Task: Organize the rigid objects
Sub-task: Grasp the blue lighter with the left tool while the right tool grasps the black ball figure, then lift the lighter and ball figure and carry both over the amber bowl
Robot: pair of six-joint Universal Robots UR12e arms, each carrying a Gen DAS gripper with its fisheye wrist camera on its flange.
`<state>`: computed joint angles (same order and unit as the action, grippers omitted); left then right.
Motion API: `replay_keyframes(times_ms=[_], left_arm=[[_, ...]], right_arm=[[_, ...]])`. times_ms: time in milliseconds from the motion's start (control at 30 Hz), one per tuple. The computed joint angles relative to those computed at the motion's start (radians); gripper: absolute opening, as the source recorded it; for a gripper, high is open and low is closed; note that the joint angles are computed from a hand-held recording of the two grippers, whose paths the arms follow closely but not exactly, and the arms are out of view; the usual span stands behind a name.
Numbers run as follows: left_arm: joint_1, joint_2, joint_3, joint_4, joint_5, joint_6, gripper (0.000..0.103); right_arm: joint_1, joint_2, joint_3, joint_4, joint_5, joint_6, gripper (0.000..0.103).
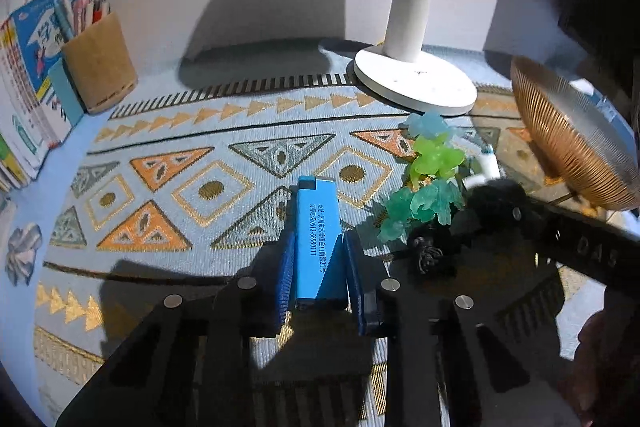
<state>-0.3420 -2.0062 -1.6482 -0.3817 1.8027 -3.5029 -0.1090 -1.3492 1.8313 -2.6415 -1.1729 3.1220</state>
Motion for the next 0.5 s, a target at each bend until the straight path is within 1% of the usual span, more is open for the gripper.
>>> replay_keyframes(times_ms=[100, 233, 333, 500], left_arm=[[0.009, 0.022, -0.029, 0.008, -0.054, -0.026, 0.021], [0.009, 0.060, -0.084, 0.032, -0.105, -0.038, 0.021], [0.006, 0.078, -0.106, 0.029, -0.117, -0.051, 0.021], [-0.008, 0.108, -0.136, -0.010, -0.120, -0.065, 0.021]], right_arm=[[-0.018, -0.035, 0.034, 0.014, 0.032, -0.039, 0.046], [-0.048, -0.100, 0.097, 0.035, 0.063, -0.130, 0.046], [-0.071, -0.148, 0.143, 0.063, 0.057, -0.196, 0.046], [-0.106, -0.202, 0.193, 0.105, 0.053, -0.259, 0.046]])
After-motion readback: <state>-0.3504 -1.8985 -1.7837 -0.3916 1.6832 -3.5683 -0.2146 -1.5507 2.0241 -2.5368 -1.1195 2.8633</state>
